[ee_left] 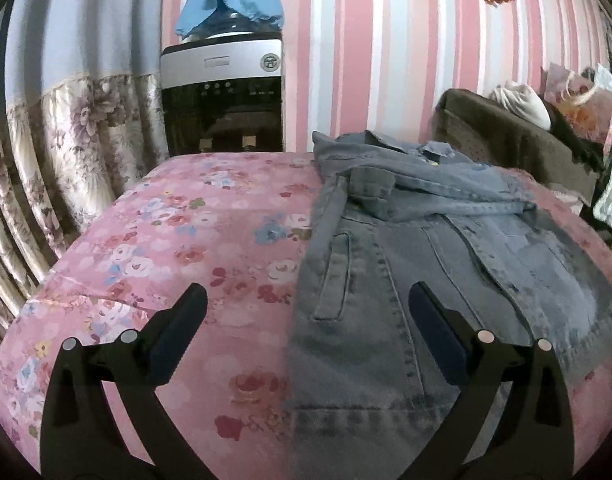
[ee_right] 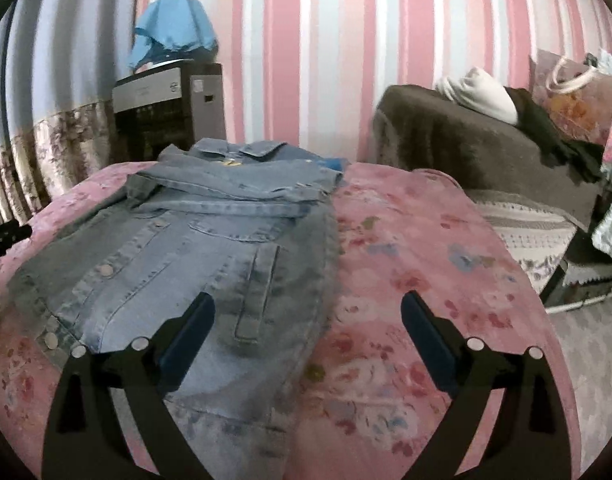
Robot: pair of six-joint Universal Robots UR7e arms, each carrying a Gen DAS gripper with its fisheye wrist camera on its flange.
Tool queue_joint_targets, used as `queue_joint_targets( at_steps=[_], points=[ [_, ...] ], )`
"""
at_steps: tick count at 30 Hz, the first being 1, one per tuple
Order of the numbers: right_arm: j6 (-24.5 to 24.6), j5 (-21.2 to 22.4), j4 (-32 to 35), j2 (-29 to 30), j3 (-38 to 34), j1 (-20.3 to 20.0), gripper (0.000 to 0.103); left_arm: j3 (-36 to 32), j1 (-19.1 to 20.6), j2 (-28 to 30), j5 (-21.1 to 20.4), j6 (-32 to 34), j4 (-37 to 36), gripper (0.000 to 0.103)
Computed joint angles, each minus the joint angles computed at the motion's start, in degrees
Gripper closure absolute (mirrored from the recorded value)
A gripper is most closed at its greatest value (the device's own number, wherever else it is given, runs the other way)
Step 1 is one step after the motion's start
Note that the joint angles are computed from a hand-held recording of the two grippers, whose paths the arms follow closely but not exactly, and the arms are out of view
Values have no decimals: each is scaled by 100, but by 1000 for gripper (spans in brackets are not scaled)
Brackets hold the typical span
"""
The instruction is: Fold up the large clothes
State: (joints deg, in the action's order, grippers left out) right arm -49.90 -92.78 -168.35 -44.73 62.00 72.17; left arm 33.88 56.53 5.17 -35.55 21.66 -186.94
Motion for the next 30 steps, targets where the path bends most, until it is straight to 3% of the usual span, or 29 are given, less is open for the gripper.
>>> queue_joint_targets(
  at_steps=[11, 22, 26, 30],
  points=[
    [47, -224, -131, -175, 410, -71, 9, -140, -88, 146, 266, 103, 76, 3],
    [88, 153, -672, -155, 512, -93, 9, -711, -128, 476, 536, 444, -113, 3],
    [97, 486, -1263, -243, 791, -152, 8, -558, -118, 396, 521, 415, -366, 3],
    [62, 555, -1459, -264, 868, -159, 5, -322, -104, 274, 497, 272, -600, 3]
  ],
)
